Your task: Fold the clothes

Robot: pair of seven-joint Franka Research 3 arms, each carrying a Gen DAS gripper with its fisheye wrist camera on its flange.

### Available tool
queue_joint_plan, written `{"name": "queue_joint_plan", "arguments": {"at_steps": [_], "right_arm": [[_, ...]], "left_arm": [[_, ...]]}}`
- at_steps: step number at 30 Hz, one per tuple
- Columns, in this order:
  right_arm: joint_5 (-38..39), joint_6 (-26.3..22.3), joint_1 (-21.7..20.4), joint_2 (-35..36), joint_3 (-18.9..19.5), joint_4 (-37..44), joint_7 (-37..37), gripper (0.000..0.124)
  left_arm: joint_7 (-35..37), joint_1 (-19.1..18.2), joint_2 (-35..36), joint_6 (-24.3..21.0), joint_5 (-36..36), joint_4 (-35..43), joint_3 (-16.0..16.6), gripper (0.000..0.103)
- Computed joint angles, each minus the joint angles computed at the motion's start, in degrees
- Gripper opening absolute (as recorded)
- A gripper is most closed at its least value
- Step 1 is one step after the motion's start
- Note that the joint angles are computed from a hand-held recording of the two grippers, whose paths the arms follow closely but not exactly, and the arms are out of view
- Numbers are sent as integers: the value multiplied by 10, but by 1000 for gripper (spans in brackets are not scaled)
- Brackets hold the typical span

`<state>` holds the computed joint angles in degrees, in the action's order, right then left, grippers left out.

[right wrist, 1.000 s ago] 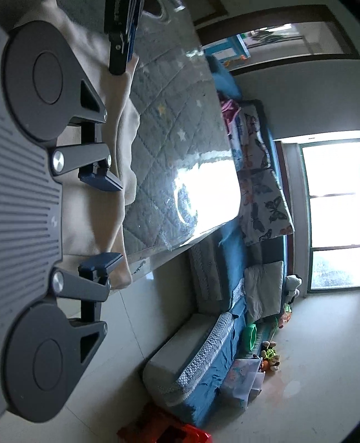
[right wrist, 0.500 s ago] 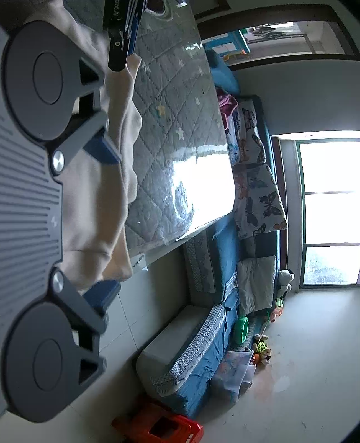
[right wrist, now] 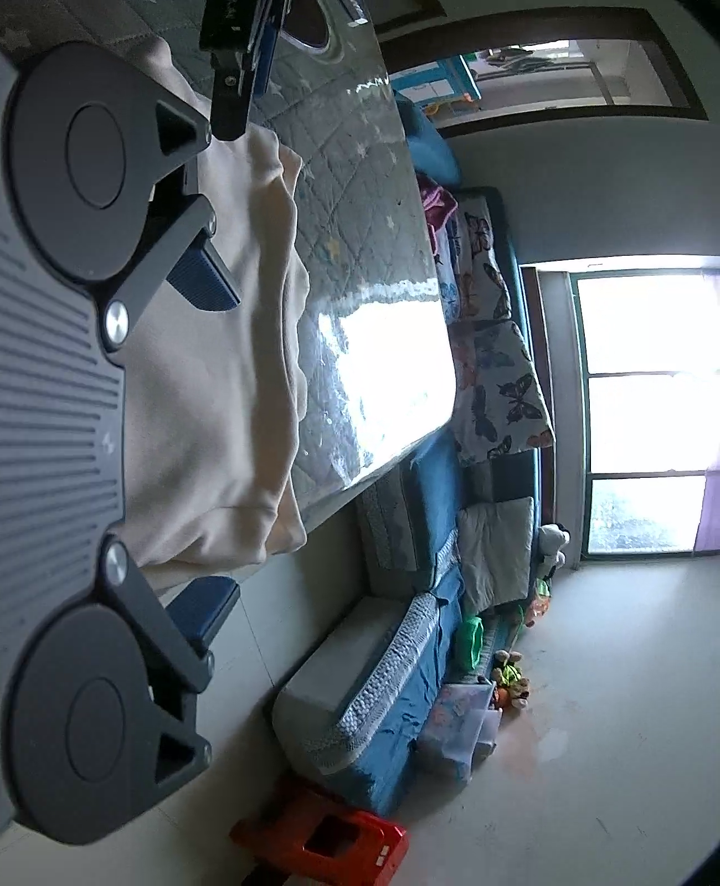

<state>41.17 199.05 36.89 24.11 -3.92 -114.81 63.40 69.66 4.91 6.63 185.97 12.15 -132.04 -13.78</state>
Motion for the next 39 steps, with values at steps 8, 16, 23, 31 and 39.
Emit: {"name": "queue_joint_plan", "arguments": {"at_steps": [8, 16, 23, 31, 39], "right_arm": [[-45, 73, -60, -36, 81, -67, 55, 103], [-44, 74, -56, -59, 94, -100, 72, 103], [88, 70, 16, -67, 57, -90, -35, 103], [48, 79, -15, -79, 99, -120, -7, 103], [22, 89, -22, -91, 114, -150, 25, 103]], "left_arm": [[-8, -68, -41, 53, 17, -60, 73, 95], [121, -95, -70, 87, -111, -108, 71, 103], [149, -82, -82, 101, -153, -134, 49, 103], [192, -67, -102, 105, -207, -160, 20, 103], [188, -35, -119, 96, -216, -178, -15, 103]]}}
